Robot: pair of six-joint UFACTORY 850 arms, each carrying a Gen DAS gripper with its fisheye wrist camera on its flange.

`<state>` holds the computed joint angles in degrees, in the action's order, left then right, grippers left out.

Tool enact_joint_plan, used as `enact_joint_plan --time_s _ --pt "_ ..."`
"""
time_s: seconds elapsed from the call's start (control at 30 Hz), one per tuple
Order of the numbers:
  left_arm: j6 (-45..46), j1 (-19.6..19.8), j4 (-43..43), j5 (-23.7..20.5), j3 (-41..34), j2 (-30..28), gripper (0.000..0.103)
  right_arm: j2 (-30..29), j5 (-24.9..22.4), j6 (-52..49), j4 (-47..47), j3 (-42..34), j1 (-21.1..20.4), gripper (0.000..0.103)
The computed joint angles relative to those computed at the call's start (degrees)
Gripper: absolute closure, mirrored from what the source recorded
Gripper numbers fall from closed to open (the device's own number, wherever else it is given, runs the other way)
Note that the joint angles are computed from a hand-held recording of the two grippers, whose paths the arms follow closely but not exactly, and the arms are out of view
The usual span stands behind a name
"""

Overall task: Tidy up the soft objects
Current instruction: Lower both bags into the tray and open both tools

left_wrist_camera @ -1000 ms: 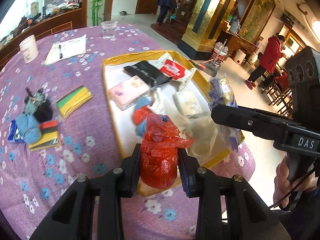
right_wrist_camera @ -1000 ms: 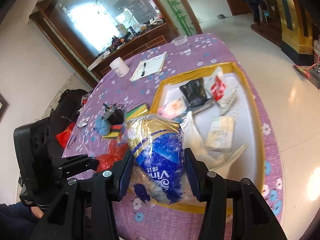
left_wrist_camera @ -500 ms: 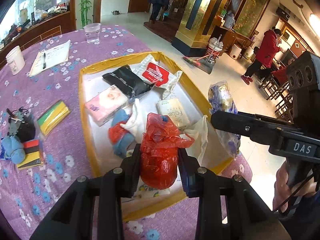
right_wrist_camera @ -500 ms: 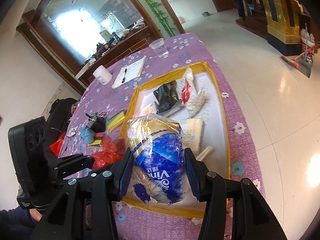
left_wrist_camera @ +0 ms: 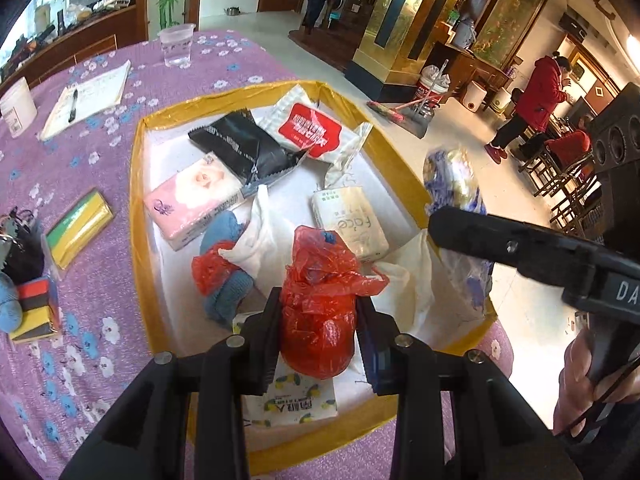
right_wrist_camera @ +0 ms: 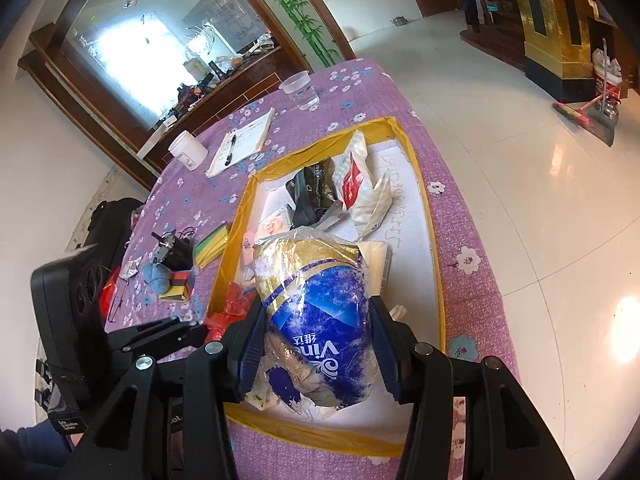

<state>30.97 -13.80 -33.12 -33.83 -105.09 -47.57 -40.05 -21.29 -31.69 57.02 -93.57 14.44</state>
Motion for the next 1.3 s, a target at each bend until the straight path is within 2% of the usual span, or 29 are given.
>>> enact_joint_plan --time_s 0.33,0.4,0.6,0.9,1.0,1.03,1.1,1.3 --pt "-0.14 -0.19 0.07 0.70 -1.23 -1.38 0.070 -4.93 -1.85 9.87 -11.01 -7.75 -0.18 0.050" --pt "-0.61 -0.26 0.51 0.76 -1.85 -1.86 0.070 -6.58 -2.49 13.82 -15.60 -10.44 0.07 0.050" --pt "-2.58 -0.67 2.62 0.23 -4.40 -3.80 0.070 -12.32 -6.88 20.21 -22.61 -18.90 0.46 0.049" --pt "-1.34 -1.19 2.30 0.88 -3.15 -3.11 0.069 -15.79 -9.80 22.72 -23.08 -23.26 0.32 0.048" --pt "-1.61 -1.22 2.71 0.81 -3.25 -3.10 0.063 -16.12 -10.58 23.66 -22.69 -23.61 0.09 0.040" --pt "-1.68 -1.24 2.76 1.04 -3.08 -2.95 0.058 -16.11 -10.71 23.31 -21.92 -23.54 -0.02 0.038" --pt "-1.50 -1.33 2.78 1.72 -2.51 -2.47 0.053 -15.79 -10.64 22.87 -21.19 -23.04 -0.15 0.037" --pt "-1.05 -1.56 3.15 3.31 -0.73 -0.88 0.052 -12.35 -7.29 20.14 -18.30 -18.59 -0.24 0.037"
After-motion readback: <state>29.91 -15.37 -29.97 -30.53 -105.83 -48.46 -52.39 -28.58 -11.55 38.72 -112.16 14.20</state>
